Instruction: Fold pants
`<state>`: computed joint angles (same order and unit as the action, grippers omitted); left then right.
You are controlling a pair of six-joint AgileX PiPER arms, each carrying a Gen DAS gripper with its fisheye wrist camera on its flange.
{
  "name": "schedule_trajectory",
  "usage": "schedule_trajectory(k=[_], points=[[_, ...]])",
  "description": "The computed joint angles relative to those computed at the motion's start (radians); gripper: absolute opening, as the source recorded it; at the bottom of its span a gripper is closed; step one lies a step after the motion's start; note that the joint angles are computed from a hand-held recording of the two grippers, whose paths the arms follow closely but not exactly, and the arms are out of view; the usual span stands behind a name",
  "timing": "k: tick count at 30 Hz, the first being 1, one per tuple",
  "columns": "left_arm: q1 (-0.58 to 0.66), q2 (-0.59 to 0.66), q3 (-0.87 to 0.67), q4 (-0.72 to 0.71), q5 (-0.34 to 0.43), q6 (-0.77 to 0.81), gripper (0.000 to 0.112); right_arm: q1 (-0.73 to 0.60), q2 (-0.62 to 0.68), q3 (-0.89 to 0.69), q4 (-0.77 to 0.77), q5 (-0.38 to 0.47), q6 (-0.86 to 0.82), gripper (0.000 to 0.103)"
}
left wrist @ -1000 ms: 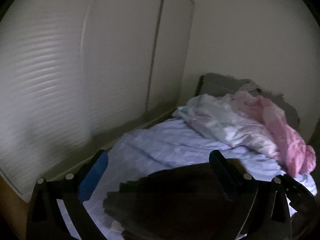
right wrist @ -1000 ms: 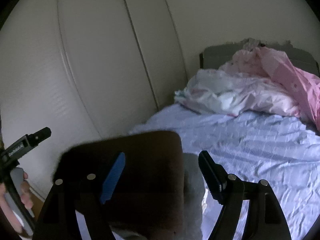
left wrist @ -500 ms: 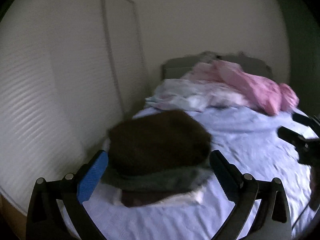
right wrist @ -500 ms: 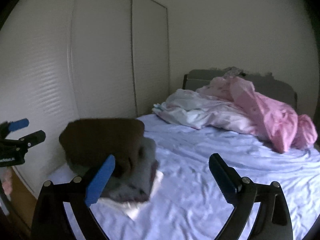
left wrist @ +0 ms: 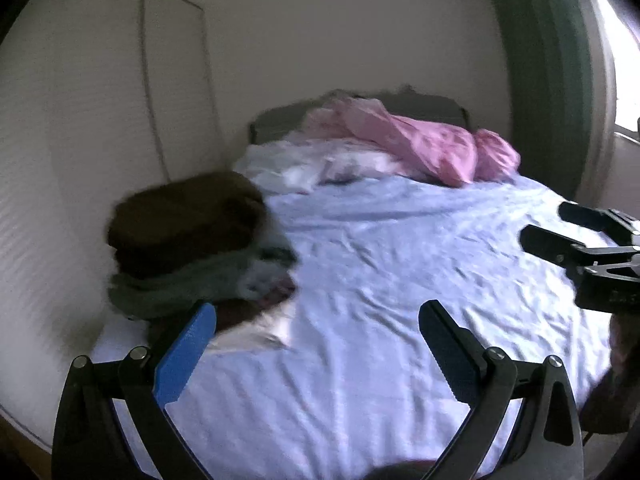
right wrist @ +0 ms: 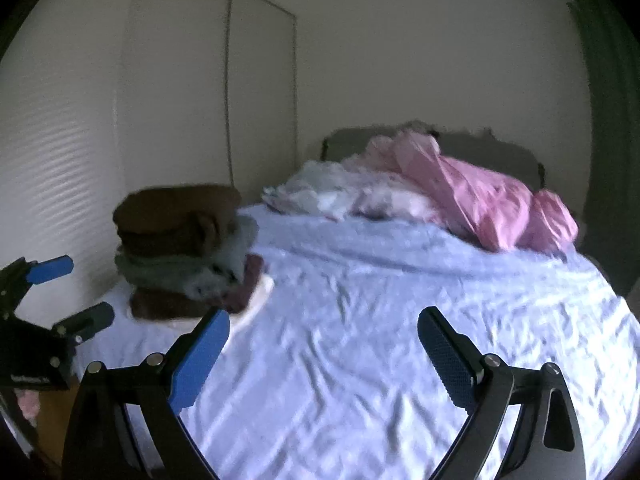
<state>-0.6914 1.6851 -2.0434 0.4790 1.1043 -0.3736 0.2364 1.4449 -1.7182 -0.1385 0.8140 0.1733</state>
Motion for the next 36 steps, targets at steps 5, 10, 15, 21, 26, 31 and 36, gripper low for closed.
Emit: schedule_trajectory(k=[5, 10, 15, 21, 26, 31, 36], points=[[-0.063, -0.032, 0.073, 0.006, 0.011, -0.073, 0.103, -0.041, -0.14, 0.179, -0.028, -0.003, 0.054, 0.096], [-0.097, -0.074, 0.138, 0.064, -0.01, -0.204, 0.103, -0.088, -0.223, 0.277, -0.019, 0.001, 0.083, 0.096], [-0.144, -0.083, 0.154, 0.149, 0.008, -0.273, 0.103, -0.137, -0.291, 0.342, 0.036, 0.004, 0.062, 0.096], [-0.207, -0.063, 0.146, 0.216, 0.032, -0.279, 0.103, -0.117, -0.34, 0.375, -0.055, 0.006, 0.117, 0.096], [-0.216, -0.06, 0.144, 0.208, 0.029, -0.274, 0.103, -0.119, -0.365, 0.393, -0.065, 0.008, 0.127, 0.096], [-0.224, -0.066, 0.149, 0.217, 0.027, -0.28, 0.103, -0.139, -0.38, 0.403, -0.034, 0.006, 0.103, 0.096], [-0.215, -0.07, 0.145, 0.205, 0.022, -0.273, 0.103, -0.108, -0.381, 0.405, -0.072, 0.011, 0.142, 0.096]])
